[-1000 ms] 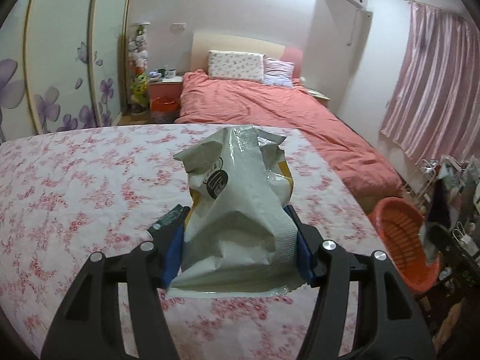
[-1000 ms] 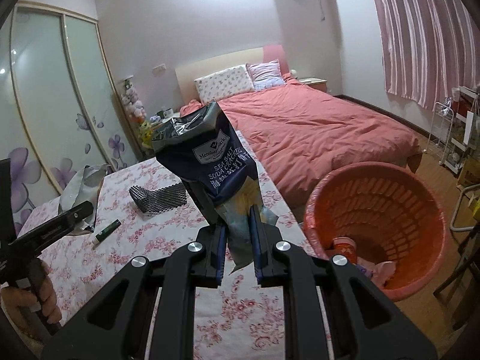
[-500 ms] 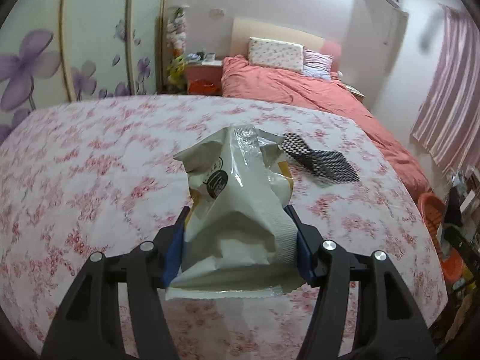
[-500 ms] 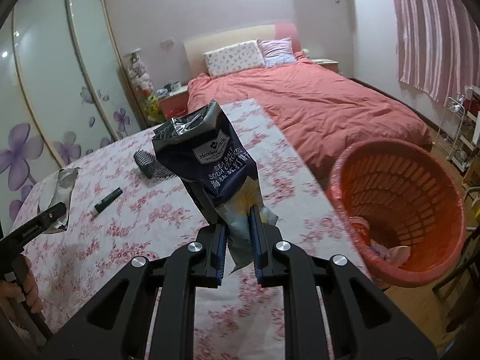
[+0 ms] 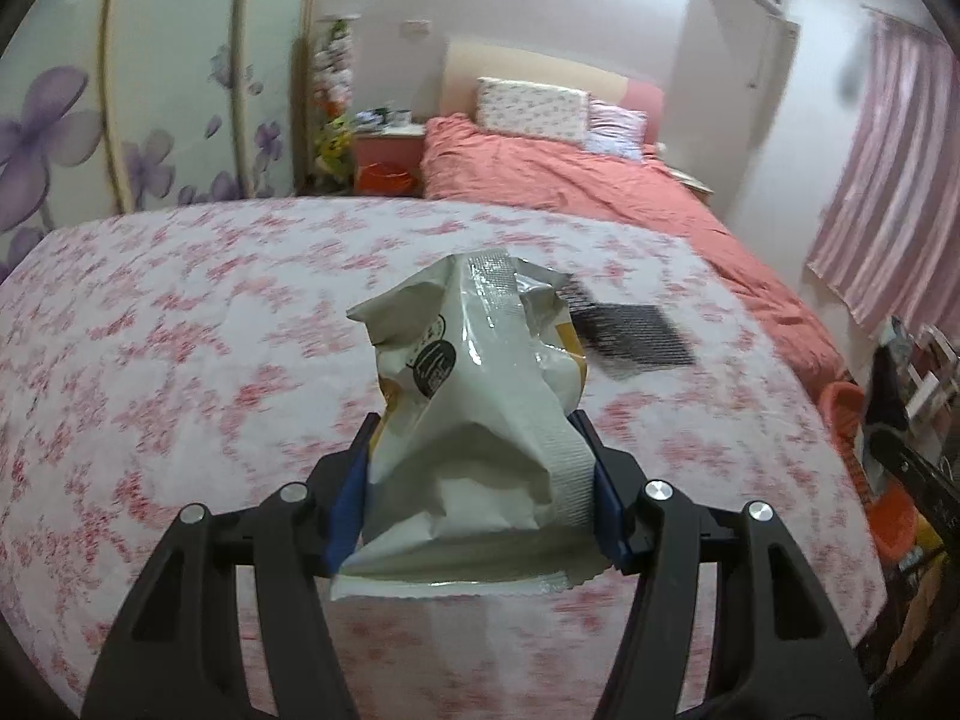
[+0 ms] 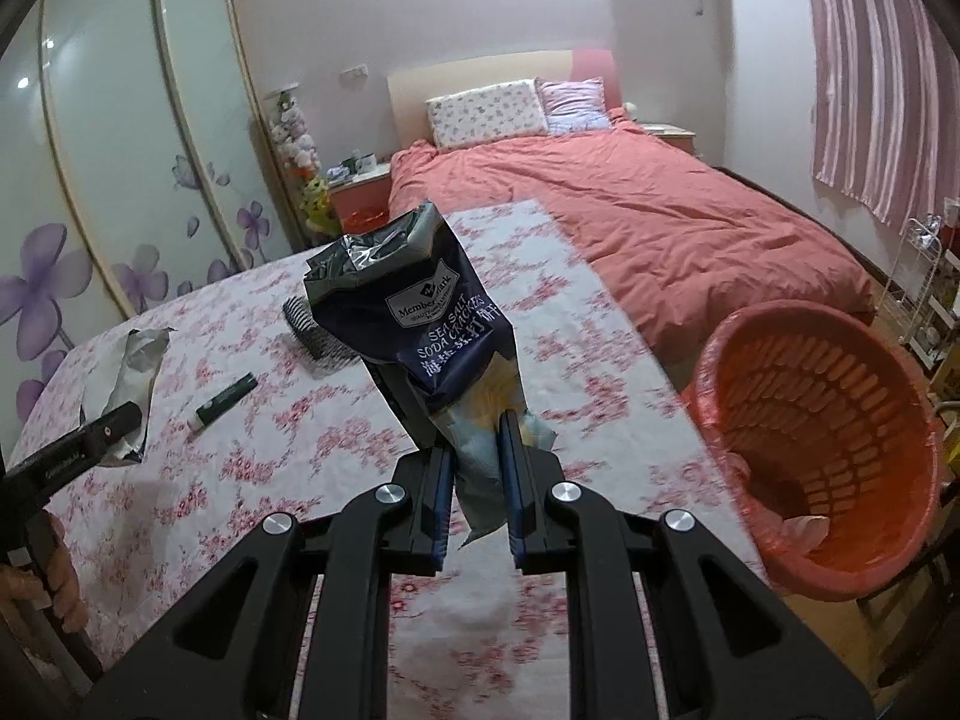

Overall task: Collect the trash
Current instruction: 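Carry both snack bags over the basket and open both tools to drop them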

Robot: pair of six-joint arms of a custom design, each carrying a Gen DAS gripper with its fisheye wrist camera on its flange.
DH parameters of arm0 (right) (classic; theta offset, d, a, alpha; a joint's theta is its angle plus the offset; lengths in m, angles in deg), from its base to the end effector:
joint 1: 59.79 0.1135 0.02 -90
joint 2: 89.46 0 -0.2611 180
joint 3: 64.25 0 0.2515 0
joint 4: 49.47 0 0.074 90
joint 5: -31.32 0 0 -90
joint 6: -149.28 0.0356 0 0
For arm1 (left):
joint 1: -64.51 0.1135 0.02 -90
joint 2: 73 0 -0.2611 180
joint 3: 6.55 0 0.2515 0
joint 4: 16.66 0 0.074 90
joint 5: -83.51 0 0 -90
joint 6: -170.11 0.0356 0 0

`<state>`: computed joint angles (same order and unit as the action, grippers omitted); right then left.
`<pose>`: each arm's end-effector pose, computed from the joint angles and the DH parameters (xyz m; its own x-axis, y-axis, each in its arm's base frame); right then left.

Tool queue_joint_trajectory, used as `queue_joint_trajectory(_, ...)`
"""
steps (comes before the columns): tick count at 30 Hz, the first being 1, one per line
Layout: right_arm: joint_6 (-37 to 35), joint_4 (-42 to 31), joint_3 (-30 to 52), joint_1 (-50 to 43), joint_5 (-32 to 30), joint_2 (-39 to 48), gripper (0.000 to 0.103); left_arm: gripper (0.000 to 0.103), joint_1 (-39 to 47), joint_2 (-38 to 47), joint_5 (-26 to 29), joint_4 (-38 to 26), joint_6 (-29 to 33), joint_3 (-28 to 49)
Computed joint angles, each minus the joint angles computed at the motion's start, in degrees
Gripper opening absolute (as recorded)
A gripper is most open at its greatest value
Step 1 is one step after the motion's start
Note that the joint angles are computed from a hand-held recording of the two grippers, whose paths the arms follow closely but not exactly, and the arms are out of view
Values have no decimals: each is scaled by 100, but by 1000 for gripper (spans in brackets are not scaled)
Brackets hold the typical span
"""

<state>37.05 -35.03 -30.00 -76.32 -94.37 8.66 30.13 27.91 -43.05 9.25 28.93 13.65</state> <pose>0.2308 -0.0468 0.0680 -0.6239 -0.1354 -0.7697 -0.3983 0.9024 0.1642 0.1516 -0.0780 0.0378 -0.5554 -0.3783 -0.7406 -0.4187 0.8966 -0.1440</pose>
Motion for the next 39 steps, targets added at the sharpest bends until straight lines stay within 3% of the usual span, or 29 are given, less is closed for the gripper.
queue_joint_trajectory(5, -149, -324, 196, -697, -305, -188, 15, 60, -750, -315, -235, -913, -38, 806)
queue_joint_trajectory(8, -242, -470, 418, -1172, -474, -114, 15, 60, -1084, -174, -293, -1143, 51, 1335)
queue_joint_trajectory(20, 49, -481, 1401, -2411, -841, 706, 15, 60, -1795, 1413, 277, -1362, 904, 3927)
queue_joint_trajectory(26, 380, -339, 1767, -2490, -815, 1097, 15, 60, -1920, 2082, 524, -1477, 1178, 4964)
queue_joint_trajectory(39, 707, -852, 3021, -2729, -926, 2137, 15, 60, -1844, 3463, 1228, -1924, 1532, 6860)
